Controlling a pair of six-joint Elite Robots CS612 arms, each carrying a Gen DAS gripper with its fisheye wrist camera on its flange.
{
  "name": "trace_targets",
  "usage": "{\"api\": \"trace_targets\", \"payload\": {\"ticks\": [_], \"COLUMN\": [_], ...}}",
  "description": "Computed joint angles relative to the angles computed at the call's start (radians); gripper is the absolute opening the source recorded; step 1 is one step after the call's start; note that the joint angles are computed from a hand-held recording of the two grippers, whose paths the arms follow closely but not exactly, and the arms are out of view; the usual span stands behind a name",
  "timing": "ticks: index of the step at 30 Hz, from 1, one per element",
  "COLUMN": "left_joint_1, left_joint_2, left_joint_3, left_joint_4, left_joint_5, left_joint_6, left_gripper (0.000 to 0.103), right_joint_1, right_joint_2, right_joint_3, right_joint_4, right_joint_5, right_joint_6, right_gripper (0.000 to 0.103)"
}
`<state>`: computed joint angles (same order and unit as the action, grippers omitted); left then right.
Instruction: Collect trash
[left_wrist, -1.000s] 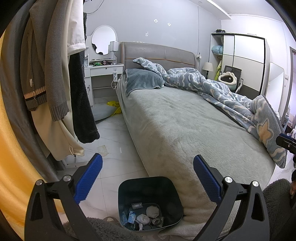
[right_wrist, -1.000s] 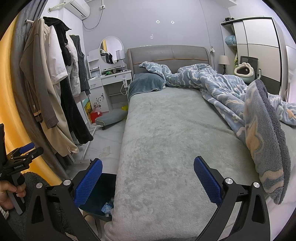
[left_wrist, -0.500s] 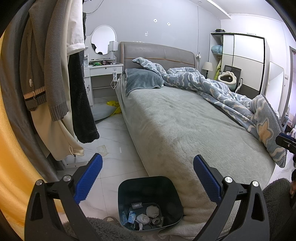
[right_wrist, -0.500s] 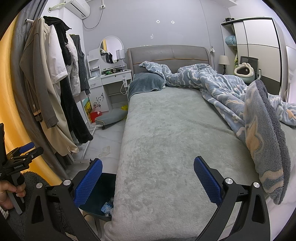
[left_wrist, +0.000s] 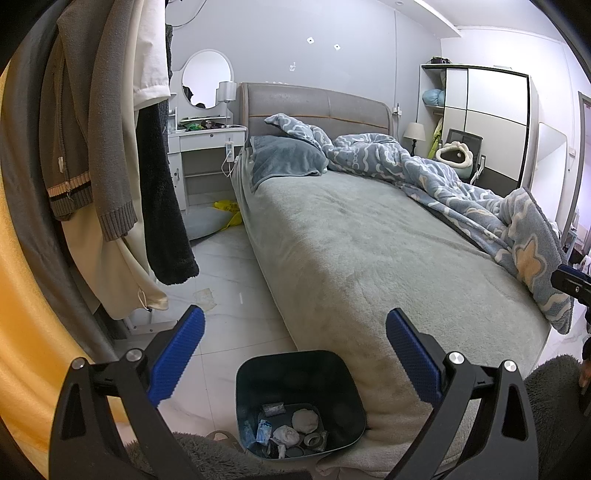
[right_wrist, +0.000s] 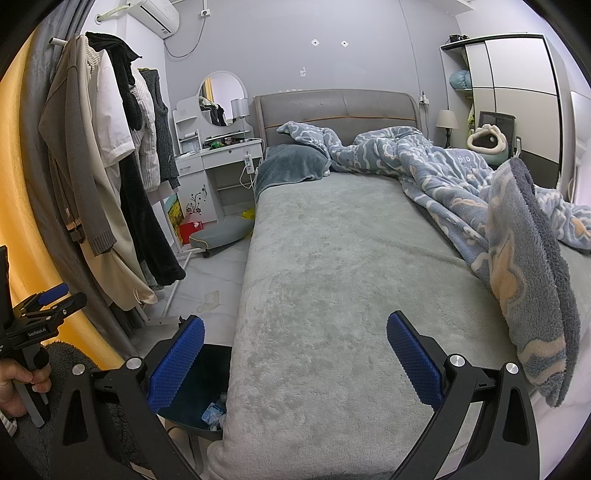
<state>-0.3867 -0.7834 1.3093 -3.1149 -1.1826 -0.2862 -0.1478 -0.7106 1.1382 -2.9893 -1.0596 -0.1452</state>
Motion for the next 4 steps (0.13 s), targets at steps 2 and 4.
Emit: {"api": "trace_targets", "payload": {"ticks": [2, 4], "left_joint_1": [0.0, 0.0], "left_joint_2": [0.0, 0.0], "left_joint_3": [0.0, 0.0], "left_joint_4": [-0.001, -0.001], "left_joint_5": [-0.001, 0.0], "left_joint_6": [0.0, 0.001], "left_gripper": [0.1, 0.1], "right_joint_1": [0.0, 0.0], "right_joint_2": [0.0, 0.0], "right_joint_3": [-0.001, -0.001], "right_joint_4": [0.001, 0.001], "right_joint_5": [0.0, 0.0], "right_joint_6": [0.0, 0.0], "right_gripper": [0.1, 0.1]}}
